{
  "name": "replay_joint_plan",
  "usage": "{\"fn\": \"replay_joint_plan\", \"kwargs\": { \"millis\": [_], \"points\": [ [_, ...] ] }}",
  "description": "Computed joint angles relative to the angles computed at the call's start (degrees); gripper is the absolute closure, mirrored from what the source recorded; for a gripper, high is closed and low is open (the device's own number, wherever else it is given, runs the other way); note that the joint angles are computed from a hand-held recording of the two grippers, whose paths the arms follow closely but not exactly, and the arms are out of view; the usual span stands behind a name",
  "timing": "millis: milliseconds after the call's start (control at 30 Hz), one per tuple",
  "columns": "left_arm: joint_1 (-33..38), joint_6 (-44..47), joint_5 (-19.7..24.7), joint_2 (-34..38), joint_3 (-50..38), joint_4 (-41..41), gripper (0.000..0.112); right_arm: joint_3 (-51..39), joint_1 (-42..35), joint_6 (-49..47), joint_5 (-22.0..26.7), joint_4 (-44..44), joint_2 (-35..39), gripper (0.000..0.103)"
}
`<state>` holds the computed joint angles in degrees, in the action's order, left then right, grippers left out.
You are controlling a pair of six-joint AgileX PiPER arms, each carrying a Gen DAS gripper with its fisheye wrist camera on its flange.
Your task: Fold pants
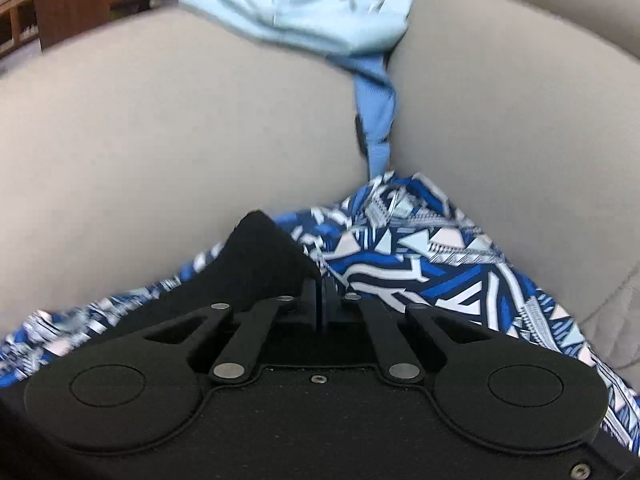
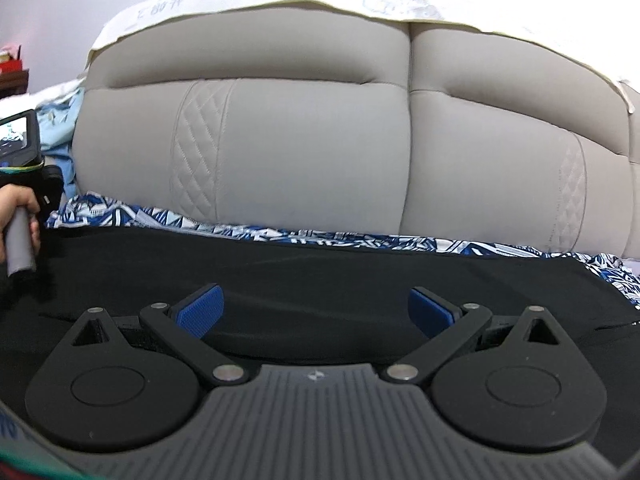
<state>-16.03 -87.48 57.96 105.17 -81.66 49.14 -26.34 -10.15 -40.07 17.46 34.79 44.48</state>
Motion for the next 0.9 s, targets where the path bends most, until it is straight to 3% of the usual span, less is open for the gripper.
{"fn": "replay_joint_plan", "kwargs": {
  "millis": [133,233,367,433,600,667,767,900],
  "points": [
    [-1.8,-1.0,-2.0,-7.4,6.3,1.9,0.109,-0.4,-3.4,-6.8,3.2,7.9,-0.7,0.000],
    [-3.1,0.2,-3.1,-16.2,12.1,1.6,0.109,-1.1,-8.3,-14.1,9.6,17.1,-0.1,0.000],
    [-4.9,-0.6,-6.0,-30.6,23.1,0.3,0.110,-3.5,-21.2,-23.4,29.7,28.2,5.2,0.000],
    [-5.6,-1.5,-7.4,-37.3,28.7,-0.1,0.110,-4.3,-25.8,-23.7,38.7,30.5,8.8,0.000],
    [-5.7,-2.0,-10.7,-50.4,40.3,-2.5,0.110,-3.0,-27.9,-23.1,50.3,33.6,15.4,0.002],
    [-5.9,-2.7,-12.4,-55.2,44.4,-2.3,0.110,-1.4,-26.2,-23.3,50.7,35.2,15.5,0.007],
    [-2.9,-0.5,-17.5,-60.9,49.1,-3.2,0.110,0.4,-20.3,-18.8,46.9,37.6,13.9,0.016],
    [6.4,10.9,-26.7,-64.2,52.1,-12.2,0.110,0.3,-6.7,-9.1,39.8,43.3,14.9,0.028]
  ]
}}
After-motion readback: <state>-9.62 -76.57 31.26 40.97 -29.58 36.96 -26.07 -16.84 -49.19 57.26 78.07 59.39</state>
